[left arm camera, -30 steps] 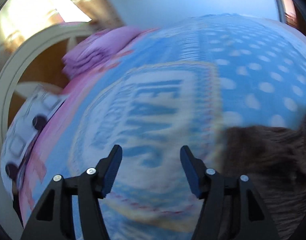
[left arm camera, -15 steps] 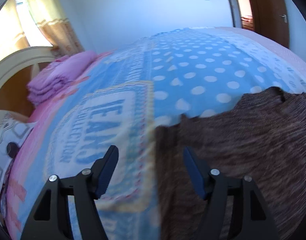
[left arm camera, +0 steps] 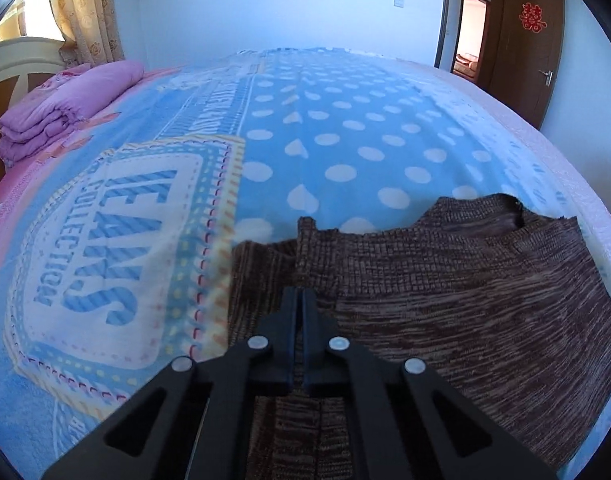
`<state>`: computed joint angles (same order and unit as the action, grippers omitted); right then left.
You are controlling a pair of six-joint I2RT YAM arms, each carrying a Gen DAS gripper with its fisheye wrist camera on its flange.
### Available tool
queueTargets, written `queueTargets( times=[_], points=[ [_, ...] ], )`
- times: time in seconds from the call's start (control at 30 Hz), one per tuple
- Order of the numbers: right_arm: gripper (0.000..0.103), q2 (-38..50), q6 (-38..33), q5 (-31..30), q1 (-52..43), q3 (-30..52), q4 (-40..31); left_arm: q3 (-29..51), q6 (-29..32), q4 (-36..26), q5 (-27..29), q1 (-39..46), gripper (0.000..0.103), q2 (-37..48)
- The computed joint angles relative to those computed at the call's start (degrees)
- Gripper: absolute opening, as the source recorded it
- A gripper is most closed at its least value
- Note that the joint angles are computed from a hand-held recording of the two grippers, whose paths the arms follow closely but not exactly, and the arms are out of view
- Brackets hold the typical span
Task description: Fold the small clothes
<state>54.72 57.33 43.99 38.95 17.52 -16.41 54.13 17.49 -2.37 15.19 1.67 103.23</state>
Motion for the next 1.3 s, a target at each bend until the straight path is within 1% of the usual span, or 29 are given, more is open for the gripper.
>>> queueTargets(
  times=[0.07, 0.1, 0.17, 0.2, 0.23, 0.27, 0.3, 0.33, 0.43, 0.5, 0.6, 0.63, 0.73, 0.8, 0.9, 1.0, 1.03, 1.1, 1.17, 1.23, 1.3],
  points=[
    [0.075, -0.28, 0.52, 0.43, 0.58, -0.10, -0.78, -0.69, 0.30, 1.03, -2.46, -0.62, 0.006, -0.06],
    [0.075, -0.25, 0.61, 0.46, 0.60, -0.15, -0.87, 0.02, 0.13, 0.37, -3.96, -1.04, 0.007, 0.57],
    [0.075, 0.26, 1.24, 0.81, 0.83, -0.23, -0.94, 1.93, -0.63, -1.67, -5.35, -1.64, 0.029, 2.09],
    [0.075, 0.77, 1.29, 0.84, 0.76, -0.11, -0.69, 1.79, -0.81, -1.12, -5.81, -1.83, 0.032, 2.23],
    [0.075, 1.11, 1.55, 1.03, 0.86, -0.01, -0.83, 1.44, -0.74, -0.41, -6.00, -2.10, 0.031, 2.21],
    [0.075, 1.33, 1.53, 1.08, 0.79, 0.06, -0.88, 1.42, -0.19, -0.31, -5.32, -2.30, 0.022, 2.38],
    [0.075, 2.01, 1.73, 1.19, 0.84, 0.31, -0.97, 1.47, 0.39, -0.59, -4.95, -2.43, 0.010, 2.51],
    [0.075, 2.62, 1.76, 1.17, 0.79, 0.49, -0.96, 1.32, 0.69, -0.68, -5.22, -2.84, 0.002, 2.48],
    [0.075, 4.10, 1.26, 0.68, 0.44, 1.05, -0.87, -1.55, 0.67, 2.59, -5.48, -2.85, 0.002, -0.15],
    [0.075, 4.42, 1.24, 0.84, 0.46, 1.10, -0.81, -3.12, -0.90, 3.80, -3.46, -1.21, 0.002, -2.92],
    [0.075, 4.36, 1.15, 0.83, 0.31, 0.84, -0.49, -3.34, -1.92, 2.72, 0.47, 2.29, 0.002, -5.05],
    [0.076, 4.45, 1.12, 0.75, 0.21, 0.80, -0.40, -3.20, -1.58, 2.16, 1.49, 3.17, 0.002, -5.01],
    [0.076, 5.61, 0.60, 0.34, -0.13, 1.29, -0.19, -3.16, -1.06, 2.27, 0.11, 3.91, 0.002, -3.51],
    [0.076, 6.85, 0.21, -0.06, -0.33, 1.89, -0.25, -2.70, -2.12, 2.73, -0.22, 4.23, 0.003, -2.06],
    [0.076, 7.58, 0.22, 0.29, 0.06, 2.21, -0.34, -2.35, -5.03, 3.06, 1.80, 5.25, 0.003, -1.71],
    [0.076, 7.06, -1.44, -0.25, 0.26, 1.43, 1.59, -2.53, -7.35, 3.63, 3.97, 6.36, 0.003, -3.21],
    [0.076, 7.47, -1.59, -0.40, 0.14, 1.56, 1.77, -2.35, -7.39, 3.70, 3.80, 6.37, 0.003, -3.15],
    [0.076, 8.68, -1.94, -1.12, -0.42, 1.98, 2.00, -1.58, -7.65, 4.14, 0.38, 5.41, 0.004, -1.82],
    [0.076, 10.11, -2.30, -2.05, -1.03, 2.59, 2.07, -0.65, -7.53, 4.40, -1.02, 4.79, 0.004, 0.28],
    [0.076, 10.70, -2.59, -2.33, -1.14, 2.79, 2.23, -0.64, -6.80, 5.56, -3.56, 3.72, 0.004, 2.03],
    [0.076, 10.73, -2.91, -2.67, -1.41, 2.64, 2.67, 0.32, -5.77, 3.67, -4.74, 2.92, 0.008, 3.26]
  ],
)
